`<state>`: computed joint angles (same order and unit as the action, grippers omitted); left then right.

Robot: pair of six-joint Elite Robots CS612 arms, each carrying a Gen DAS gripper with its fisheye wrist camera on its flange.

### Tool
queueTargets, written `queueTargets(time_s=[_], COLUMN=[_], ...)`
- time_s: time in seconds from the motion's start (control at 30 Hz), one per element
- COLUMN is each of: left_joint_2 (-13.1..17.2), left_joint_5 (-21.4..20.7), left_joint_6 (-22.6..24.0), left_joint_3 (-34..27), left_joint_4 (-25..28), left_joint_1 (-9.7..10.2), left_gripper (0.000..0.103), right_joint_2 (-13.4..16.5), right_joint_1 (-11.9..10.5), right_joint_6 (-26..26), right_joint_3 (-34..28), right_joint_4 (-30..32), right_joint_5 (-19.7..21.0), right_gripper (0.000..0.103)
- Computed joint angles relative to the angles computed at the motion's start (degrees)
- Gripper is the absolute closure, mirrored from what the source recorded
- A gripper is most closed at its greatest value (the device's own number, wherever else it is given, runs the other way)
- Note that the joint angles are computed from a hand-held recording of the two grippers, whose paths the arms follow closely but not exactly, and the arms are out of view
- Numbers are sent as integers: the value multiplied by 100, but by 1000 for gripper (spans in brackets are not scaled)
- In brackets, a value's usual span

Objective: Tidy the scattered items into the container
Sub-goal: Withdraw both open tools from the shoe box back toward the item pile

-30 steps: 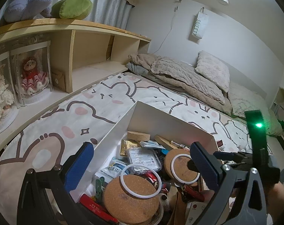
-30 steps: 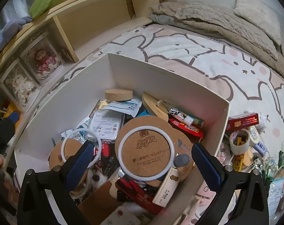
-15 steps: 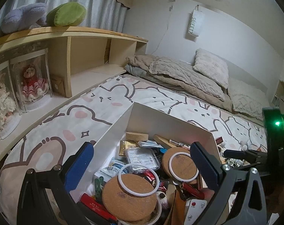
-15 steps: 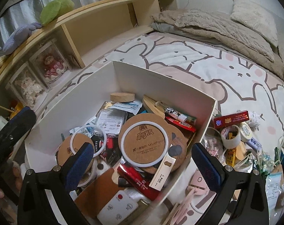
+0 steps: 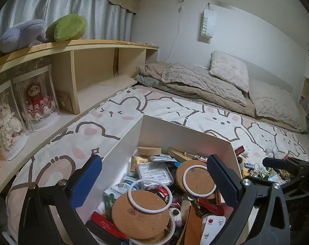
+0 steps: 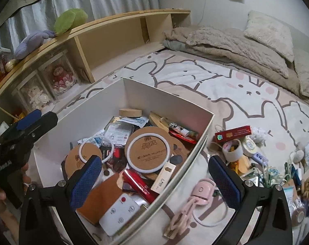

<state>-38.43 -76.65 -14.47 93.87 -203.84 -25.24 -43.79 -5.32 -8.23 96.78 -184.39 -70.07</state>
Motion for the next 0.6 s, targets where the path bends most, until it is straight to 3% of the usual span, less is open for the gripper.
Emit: queueTargets(time_s=[0.6], left_joint_2=[-160], left_joint_5=[114], left_joint_6=[431], left_joint_3=[233], left_joint_4=[-140], left_joint_1=[-300], left_gripper=[0], right_joint_2=[-296], right_joint_1=[-212], right_joint_6=[-18], right_joint_3=[642], right_joint_4=[-985], right_joint_5=[38], right_gripper=[0])
